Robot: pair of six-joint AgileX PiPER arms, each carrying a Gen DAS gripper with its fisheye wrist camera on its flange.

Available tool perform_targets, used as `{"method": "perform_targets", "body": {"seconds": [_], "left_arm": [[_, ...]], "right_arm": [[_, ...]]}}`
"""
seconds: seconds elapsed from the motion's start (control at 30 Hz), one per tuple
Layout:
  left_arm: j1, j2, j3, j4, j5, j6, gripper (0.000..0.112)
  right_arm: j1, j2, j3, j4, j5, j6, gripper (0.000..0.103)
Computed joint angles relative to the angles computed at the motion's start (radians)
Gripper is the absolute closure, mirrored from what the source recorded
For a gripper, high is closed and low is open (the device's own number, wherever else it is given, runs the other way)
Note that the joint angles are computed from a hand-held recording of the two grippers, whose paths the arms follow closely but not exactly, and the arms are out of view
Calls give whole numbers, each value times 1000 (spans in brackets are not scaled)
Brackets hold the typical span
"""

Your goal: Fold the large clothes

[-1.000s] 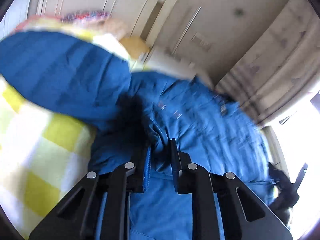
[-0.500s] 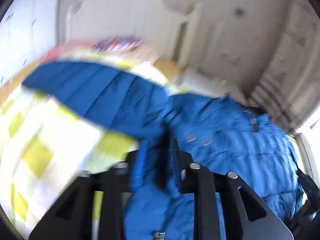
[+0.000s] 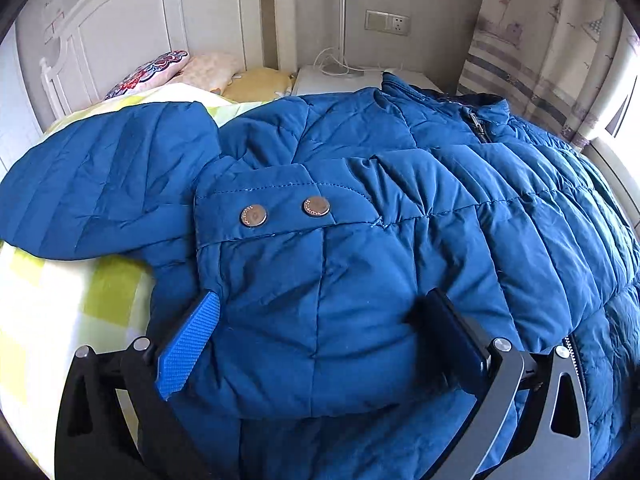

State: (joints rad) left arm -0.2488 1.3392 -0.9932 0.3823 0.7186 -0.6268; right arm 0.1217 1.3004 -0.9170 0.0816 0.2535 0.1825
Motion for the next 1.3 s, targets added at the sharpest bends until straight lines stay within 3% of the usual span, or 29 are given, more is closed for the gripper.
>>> {"method": "perform_targets", "body": {"seconds": [0.03,0.07,0.1,0.17,0.33,0.47,0.57,0.67,0.77,0.83,0.87,0.97,1.0,1.1,1.17,1.23,1.3], "left_arm": [[-4,4,2,14,1,-10,14],[-14,14,-1,29,0,-28,14],[-21,16,-2,37,2,-39,14],[-23,-2,2,28,9,-34,14],[8,-16,5,-21,-11,15,14],[-12,-5,-1,21,7,-23,14],[-19,-5,-1,34,11,-36,14],[-19,-4,-2,35,9,-39,14],[-16,-5,0,31,4,-38,14],[-16,-7,3,35,-1,-47,14],[-15,-8,5,35,-4,-49,14],[-12,-10,8,33,-10,-52,14],[-9,-12,10,28,-13,-49,14],[1,-18,15,11,-23,-36,14],[7,-20,16,0,-28,-26,14],[10,-22,17,-6,-30,-21,14],[13,-23,18,-13,-32,-15,14]], "right_arm": [[24,4,-16,19,25,-63,36],[66,41,-62,9,90,-114,22],[102,108,-129,-34,190,-125,15],[165,212,-237,-173,345,-46,14],[133,249,-344,-105,478,-109,15],[137,257,-411,-223,388,16,15],[118,368,-556,-251,371,56,15],[74,560,-780,-224,469,78,14],[36,758,-1051,-156,707,53,9],[48,774,-1108,-186,753,90,10],[57,761,-1109,-202,746,121,10],[86,700,-1013,-245,617,170,8],[96,715,-1028,-242,636,161,7],[144,813,-1160,-285,806,110,5],[183,775,-1140,-382,824,182,9],[212,644,-974,-422,698,278,9],[253,503,-792,-398,550,266,8]]}}
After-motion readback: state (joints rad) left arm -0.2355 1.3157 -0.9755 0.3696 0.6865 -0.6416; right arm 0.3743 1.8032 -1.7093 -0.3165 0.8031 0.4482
